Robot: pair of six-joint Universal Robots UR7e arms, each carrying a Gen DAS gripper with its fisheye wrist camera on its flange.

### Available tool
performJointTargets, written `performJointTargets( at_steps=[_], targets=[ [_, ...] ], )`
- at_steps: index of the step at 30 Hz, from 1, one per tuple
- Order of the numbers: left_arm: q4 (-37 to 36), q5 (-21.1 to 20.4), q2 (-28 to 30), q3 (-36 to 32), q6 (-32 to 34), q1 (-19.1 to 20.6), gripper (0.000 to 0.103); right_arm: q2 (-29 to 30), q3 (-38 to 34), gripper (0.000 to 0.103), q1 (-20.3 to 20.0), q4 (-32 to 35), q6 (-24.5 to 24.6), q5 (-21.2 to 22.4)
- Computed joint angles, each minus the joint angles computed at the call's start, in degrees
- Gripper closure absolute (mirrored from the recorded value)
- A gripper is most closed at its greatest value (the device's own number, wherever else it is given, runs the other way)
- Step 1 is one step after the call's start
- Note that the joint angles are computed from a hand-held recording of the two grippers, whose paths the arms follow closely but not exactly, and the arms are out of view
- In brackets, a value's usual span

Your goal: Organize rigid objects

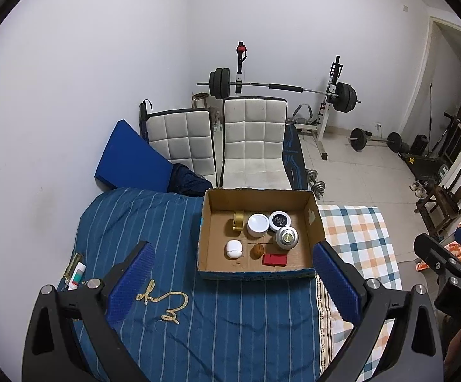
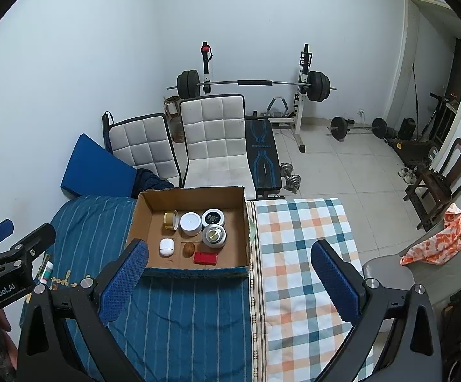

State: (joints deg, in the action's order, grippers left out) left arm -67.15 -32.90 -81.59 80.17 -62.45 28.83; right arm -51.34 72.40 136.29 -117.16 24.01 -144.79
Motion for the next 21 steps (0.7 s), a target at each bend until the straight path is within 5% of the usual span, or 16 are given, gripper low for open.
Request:
performJointTargets(
  at_steps=[21],
  targets=[
    [-0.7,0.4,-0.8,1.2,-0.6,-0.5,0.001,-0.5,0.5,0.000,0.1,0.1,-0.4,-0.7]
  ],
)
